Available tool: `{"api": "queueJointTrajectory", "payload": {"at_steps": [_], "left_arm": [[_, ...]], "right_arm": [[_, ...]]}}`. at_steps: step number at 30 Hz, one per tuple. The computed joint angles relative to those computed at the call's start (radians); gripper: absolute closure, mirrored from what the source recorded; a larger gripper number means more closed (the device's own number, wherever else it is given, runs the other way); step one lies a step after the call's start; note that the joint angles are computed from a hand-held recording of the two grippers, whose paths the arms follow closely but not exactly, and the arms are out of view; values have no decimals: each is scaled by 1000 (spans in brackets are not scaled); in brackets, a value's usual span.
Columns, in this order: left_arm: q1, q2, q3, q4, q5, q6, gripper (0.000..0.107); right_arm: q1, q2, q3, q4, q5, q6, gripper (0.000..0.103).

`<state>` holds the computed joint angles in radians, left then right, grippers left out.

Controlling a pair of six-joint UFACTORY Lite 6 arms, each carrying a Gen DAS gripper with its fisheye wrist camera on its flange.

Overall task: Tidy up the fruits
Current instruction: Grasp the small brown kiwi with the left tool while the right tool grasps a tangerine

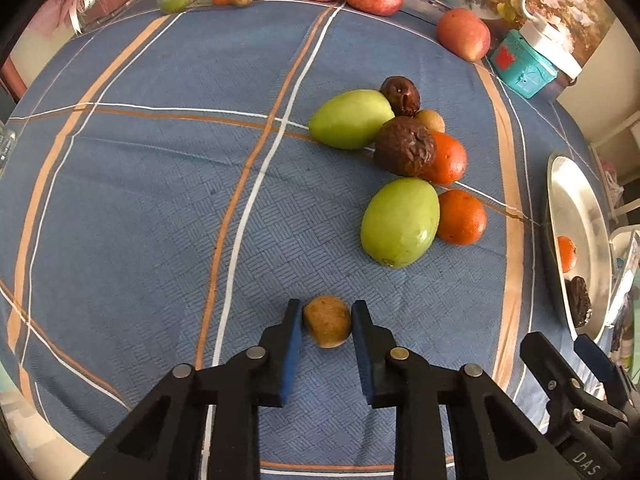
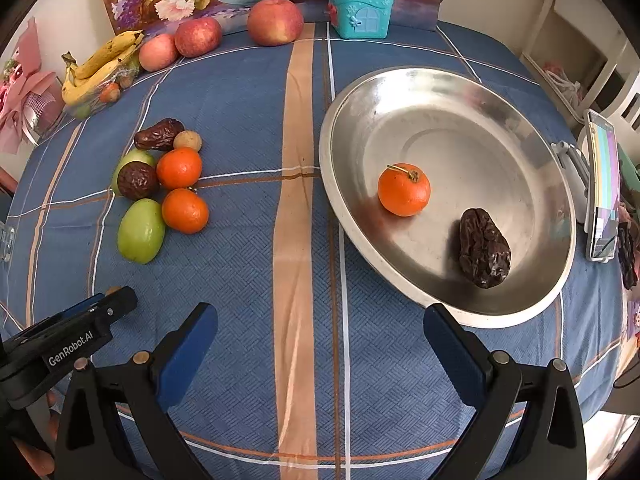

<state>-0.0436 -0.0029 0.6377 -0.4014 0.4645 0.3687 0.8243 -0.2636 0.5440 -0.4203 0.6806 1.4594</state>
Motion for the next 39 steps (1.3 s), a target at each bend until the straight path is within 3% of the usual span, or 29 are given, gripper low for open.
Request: {"api": "queueJointTrajectory", "payload": {"at_steps": [11,20,23,25,32,39], "left_arm": [[125,-96,-3,-98,37,88,81],[183,-52,92,-182,59,126,81],[188,-16,102,-195,44,141,81],[180,-11,93,-193,32,129,81],[158,92,151,-186,-19,91,81],[186,135,162,-215,-47,123,81]], "right_arm": [[15,10,18,-25,-12,26,1],[-47,40,58,-128,-231,84,2],[-73,104,95,-121,-277,39,16],[-85,139,111,-119,-306,13,33],[-159,269,178,16,-428,-145,46],[-194,398,250,192,-481,-334,55]]}}
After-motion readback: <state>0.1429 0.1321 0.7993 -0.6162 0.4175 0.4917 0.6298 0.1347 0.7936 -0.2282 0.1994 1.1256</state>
